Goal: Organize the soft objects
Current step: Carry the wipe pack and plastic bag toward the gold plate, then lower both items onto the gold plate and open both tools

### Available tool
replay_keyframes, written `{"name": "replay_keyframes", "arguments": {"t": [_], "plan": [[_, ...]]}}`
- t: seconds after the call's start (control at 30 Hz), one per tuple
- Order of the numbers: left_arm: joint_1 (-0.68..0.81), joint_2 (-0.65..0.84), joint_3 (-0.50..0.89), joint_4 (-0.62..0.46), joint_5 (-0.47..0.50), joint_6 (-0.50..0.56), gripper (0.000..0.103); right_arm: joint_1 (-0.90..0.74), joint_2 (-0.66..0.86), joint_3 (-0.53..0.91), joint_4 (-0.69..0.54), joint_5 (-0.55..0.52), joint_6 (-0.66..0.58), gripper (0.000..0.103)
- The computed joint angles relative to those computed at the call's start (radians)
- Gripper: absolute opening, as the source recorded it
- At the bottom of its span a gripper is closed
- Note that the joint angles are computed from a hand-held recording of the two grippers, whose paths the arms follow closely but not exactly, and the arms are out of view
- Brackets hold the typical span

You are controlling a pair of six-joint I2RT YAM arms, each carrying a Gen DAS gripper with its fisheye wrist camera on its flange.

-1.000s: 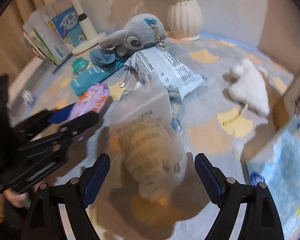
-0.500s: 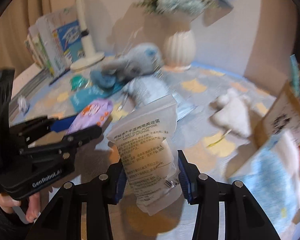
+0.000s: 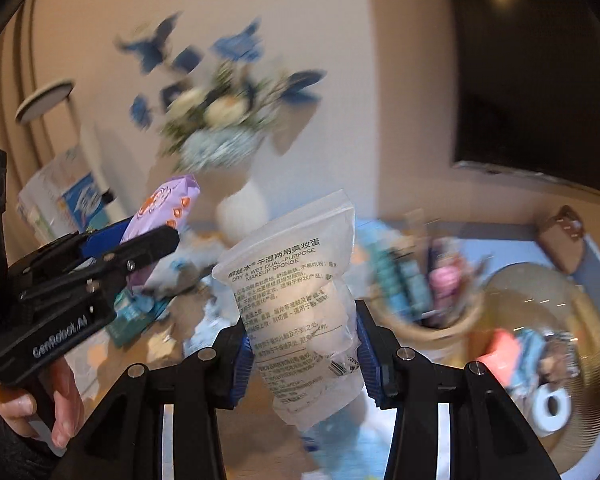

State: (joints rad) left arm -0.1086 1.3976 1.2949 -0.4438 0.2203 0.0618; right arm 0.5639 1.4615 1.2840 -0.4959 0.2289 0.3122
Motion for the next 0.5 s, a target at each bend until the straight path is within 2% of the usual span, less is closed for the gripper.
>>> {"name": "replay_keyframes", "arguments": {"t": [0.13,0.3,0.4,0.5], "plan": [[-0.122,0.063,0.111,-0.006,-0.015,-0.054,0.036,-0.098,-0.121,-0.044,-0.018,0.005,-0.019,0.044],[-0.299,0.138,0.23,-0.011,-0.091,-0.072,0.036,-0.331,-0.253,-0.083,-0.068,-0.04,0.018,0.044],[-0.399,0.234,0.329,-0.037,-0.116,-0.054,0.036,-0.5,-0.284,-0.095,-0.101,-0.114,0.04,0.044],[-0.465,0.347,0.417,-0.067,-0.128,-0.08,0.036,-0.648,-0.274,-0.113,-0.12,-0.207,0.059,0.044]]}}
